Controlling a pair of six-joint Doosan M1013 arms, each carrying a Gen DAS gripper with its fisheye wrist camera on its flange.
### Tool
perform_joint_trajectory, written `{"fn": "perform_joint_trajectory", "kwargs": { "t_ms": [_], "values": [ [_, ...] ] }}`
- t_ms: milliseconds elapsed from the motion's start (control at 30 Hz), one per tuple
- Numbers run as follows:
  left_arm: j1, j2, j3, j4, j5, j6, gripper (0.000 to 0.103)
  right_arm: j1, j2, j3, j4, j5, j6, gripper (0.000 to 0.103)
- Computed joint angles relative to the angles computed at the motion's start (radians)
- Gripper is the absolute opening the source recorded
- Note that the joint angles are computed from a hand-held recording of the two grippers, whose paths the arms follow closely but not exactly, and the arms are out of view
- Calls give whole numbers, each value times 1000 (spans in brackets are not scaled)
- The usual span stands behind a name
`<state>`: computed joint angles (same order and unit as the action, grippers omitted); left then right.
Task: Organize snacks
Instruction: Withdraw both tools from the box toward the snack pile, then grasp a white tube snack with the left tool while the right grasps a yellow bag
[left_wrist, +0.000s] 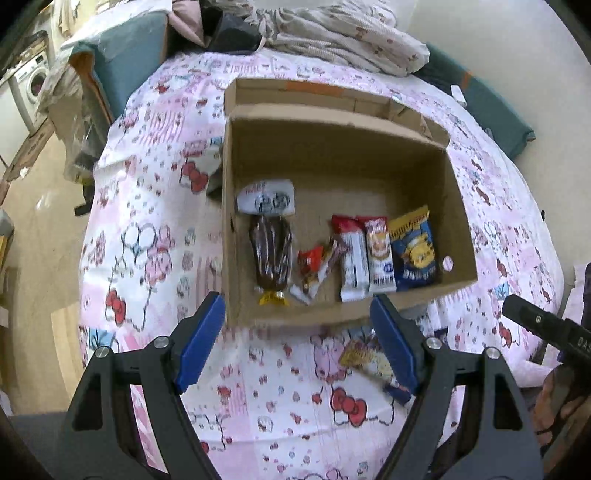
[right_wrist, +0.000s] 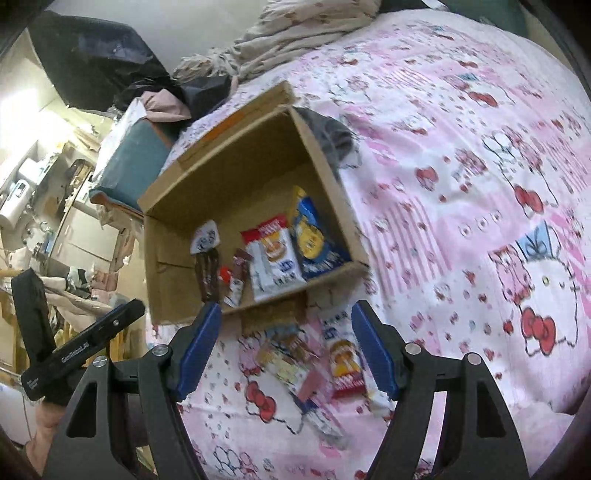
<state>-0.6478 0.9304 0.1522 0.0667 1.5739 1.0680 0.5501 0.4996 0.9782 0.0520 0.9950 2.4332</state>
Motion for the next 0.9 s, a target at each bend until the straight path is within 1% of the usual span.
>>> {"fn": "perform_joint_trajectory", "kwargs": {
  "t_ms": [67,133,200,233,267,300,333,367,500,533,567,600,700,767,800,833,900],
  "values": [
    [-3,-40,86,-5,-31,-14,78,-2,1,3,-6,33,2,75],
    [-5,-61,137,-17,-39,-27,78,-5,9,-1,2,76,11,75],
    [-7,-65,154,-27,-28,-40,78,-8,27,-19,19,135,11,75],
    [-7,-67,162,-33,-24,-48,78,-10,32,-22,33,145,4,75],
    [-7,-68,168,-40,-22,-56,78,-12,37,-24,55,146,-9,74],
    [-6,-71,176,-44,-22,-60,78,-14,44,-29,97,139,-43,68],
    [-6,-72,180,-45,-20,-66,78,-15,59,-45,148,147,-101,66],
    [-5,-75,185,-42,-23,-70,78,-11,76,-69,168,173,-142,63],
    [1,-73,177,-29,-15,-98,78,39,219,-304,96,423,-321,62],
    [4,-72,175,-28,-12,-107,78,47,251,-355,100,466,-368,62],
    [7,-75,179,-20,-13,-126,78,52,271,-386,103,494,-397,60],
    [9,-78,183,-12,-15,-140,78,60,303,-438,99,537,-435,56],
    [17,-83,190,4,-14,-163,78,92,403,-603,6,683,-546,55],
    [23,-83,192,-5,-12,-175,78,103,444,-666,-32,745,-584,55],
    [25,-81,189,-9,-7,-179,78,104,468,-702,-20,779,-605,49],
    [27,-79,186,-11,-2,-180,78,105,478,-715,-8,793,-620,43],
    [28,-68,168,-13,16,-182,78,110,483,-723,-18,792,-640,29]
  ]
}}
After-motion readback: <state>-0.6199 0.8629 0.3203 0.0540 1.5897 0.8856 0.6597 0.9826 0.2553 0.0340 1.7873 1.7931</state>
